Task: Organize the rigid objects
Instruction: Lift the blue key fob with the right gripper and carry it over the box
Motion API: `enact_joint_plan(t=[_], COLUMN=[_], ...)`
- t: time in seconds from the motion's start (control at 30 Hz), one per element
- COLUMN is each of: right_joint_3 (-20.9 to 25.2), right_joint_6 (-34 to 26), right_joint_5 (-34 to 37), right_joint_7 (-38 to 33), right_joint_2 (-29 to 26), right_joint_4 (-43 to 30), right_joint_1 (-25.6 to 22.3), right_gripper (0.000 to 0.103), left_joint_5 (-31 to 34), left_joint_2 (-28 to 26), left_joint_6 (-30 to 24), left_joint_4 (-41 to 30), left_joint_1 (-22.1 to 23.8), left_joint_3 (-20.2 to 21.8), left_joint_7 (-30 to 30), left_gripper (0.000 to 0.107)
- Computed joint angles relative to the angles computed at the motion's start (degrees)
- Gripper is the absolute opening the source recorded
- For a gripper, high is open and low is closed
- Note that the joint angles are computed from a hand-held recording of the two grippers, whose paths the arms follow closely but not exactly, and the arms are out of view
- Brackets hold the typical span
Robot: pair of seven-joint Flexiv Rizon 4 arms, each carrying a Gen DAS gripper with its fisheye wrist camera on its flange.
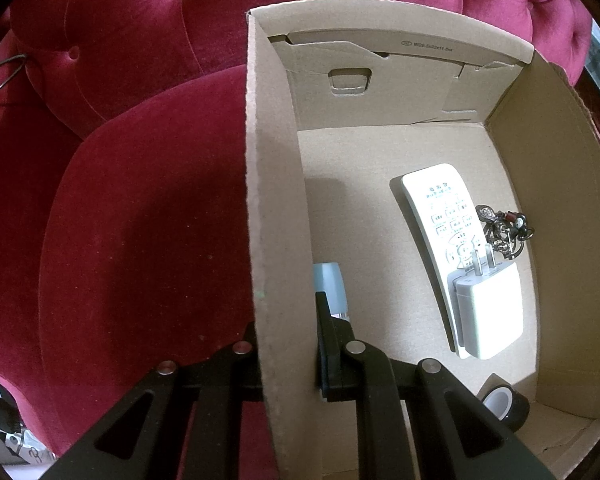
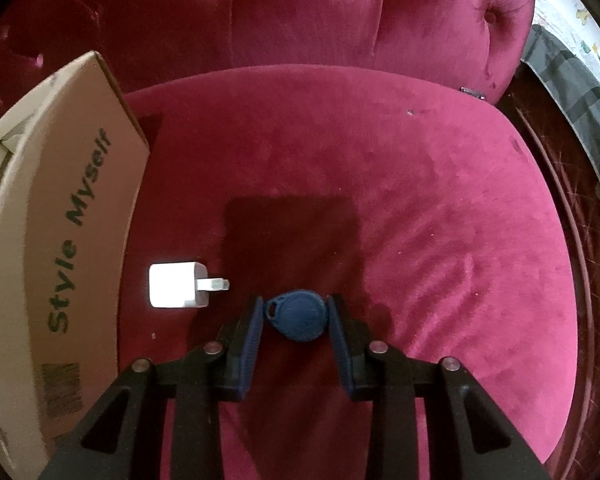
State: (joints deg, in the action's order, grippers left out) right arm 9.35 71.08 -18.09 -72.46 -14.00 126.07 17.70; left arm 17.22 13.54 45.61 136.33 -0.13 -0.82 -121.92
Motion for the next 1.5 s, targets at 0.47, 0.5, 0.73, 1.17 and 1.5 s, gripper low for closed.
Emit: enact_joint_plan(t=[0.47,0.5,0.73,1.17,1.5], right_joint_3=[1.54,1.68,2.75,4.84,6.21], right_joint_6=[-0.96,-1.08,-2.13,-3.61,-4.71], right_joint_5=[0.47,0.62,1.22,5.8,8.13], right_joint_7=[0.12,0.05,0.05,-2.39,-3.25], right_joint_2=[7.05,7.43,10.26,13.05,12.95], right_joint_4=[2.9,2.93,3.1,1.45,-0.26], right_joint_1=[0.17,0.19,0.96,3.4,6.24], right_gripper=[0.035,0.035,0.035,0.035,0.035], left_joint_5=[-1.0,-0.92,-0.47,-0.53,-0.52], left_joint_2=[0.11,0.18,0.28,0.37,0.31], left_joint_6=[1.19,1.18,0.92,0.92,0.84], left_joint_4=[0.85,0.87,0.8,0.84,0.74], left_joint_1=[0.46,0.54,0.67,0.64,0.55], left_joint_3=[0.65,0.63,0.24,0.24,0.21], left_joint_7=[1.14,1.2,0.94,0.95,0.9], left_gripper=[0.015,0.015,0.015,0.015,0.015])
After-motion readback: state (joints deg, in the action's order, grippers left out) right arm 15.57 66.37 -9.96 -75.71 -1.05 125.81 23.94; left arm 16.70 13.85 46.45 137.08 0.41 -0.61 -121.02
